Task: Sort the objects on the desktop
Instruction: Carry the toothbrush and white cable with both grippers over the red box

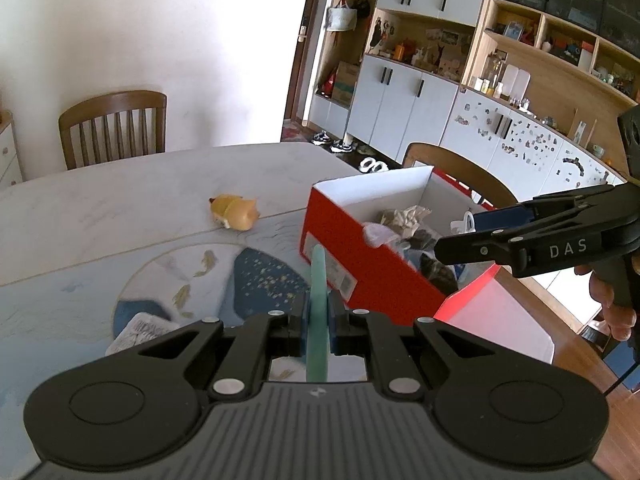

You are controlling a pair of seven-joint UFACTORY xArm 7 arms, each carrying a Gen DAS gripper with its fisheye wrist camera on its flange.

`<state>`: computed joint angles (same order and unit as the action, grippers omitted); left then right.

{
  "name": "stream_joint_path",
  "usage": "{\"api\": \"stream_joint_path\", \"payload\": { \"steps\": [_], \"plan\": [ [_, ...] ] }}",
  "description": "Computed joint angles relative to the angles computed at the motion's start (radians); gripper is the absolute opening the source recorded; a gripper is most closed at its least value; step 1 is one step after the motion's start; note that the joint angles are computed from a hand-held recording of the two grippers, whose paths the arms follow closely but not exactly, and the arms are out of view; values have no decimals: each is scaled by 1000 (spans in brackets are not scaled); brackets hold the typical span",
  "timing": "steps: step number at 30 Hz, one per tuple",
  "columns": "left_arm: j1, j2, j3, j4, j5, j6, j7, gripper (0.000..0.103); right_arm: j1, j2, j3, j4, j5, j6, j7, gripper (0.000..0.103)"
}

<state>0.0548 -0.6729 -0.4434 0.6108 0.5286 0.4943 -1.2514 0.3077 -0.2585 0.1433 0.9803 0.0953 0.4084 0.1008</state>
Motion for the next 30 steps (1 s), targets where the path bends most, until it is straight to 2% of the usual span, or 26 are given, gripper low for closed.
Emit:
{"api": "stream_joint_path", "payload": {
  "steps": [8, 15, 22, 30],
  "plan": [
    [56, 124, -47, 132, 89, 15, -52, 8, 1, -7, -76, -11, 90, -9, -154, 74],
    [41, 254, -37, 254, 207, 31, -123, 8, -25, -3, -111, -13, 159, -6, -253, 74],
    [-16, 385, 17, 362, 290, 30, -149, 8, -63, 1, -132, -24, 197, -7, -312, 74],
    [-101, 538, 128, 482, 298, -21, -113, 8, -92, 28, -145, -12, 224, 3, -384, 74]
  ]
}}
